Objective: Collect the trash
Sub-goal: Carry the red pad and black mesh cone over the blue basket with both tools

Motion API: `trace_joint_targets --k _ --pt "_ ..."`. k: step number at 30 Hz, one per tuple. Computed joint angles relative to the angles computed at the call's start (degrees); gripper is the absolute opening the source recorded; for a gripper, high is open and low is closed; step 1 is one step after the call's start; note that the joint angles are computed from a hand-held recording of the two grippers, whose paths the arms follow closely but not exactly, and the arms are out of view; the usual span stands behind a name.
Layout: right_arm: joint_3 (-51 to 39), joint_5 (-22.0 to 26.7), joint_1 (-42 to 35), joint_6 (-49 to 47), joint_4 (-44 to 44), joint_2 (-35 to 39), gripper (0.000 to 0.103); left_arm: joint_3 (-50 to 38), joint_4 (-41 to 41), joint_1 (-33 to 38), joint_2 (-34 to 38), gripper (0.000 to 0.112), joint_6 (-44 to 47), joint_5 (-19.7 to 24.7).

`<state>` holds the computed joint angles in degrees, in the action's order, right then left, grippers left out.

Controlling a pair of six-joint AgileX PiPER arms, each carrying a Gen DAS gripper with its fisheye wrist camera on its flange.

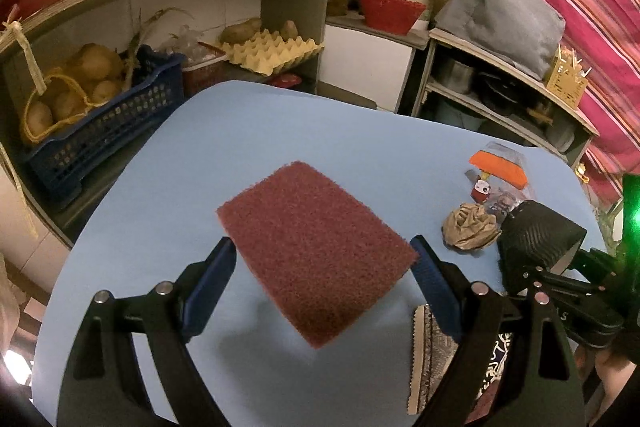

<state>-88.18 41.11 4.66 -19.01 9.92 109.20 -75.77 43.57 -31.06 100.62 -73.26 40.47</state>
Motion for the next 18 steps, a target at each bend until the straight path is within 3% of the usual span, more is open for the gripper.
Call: trace_joint_targets --k 7,18 --pt "4.81 -2.25 -4.7 -8.14 6.67 -5.73 0.056 -0.65 1.46 -1.11 -0.15 0.086 -1.12 0.48" --pt "11.55 3.1 -23.83 -28.48 21.82 -13.5 0.056 -4.03 4.56 -6.7 2.6 0.086 -2.95 4.75"
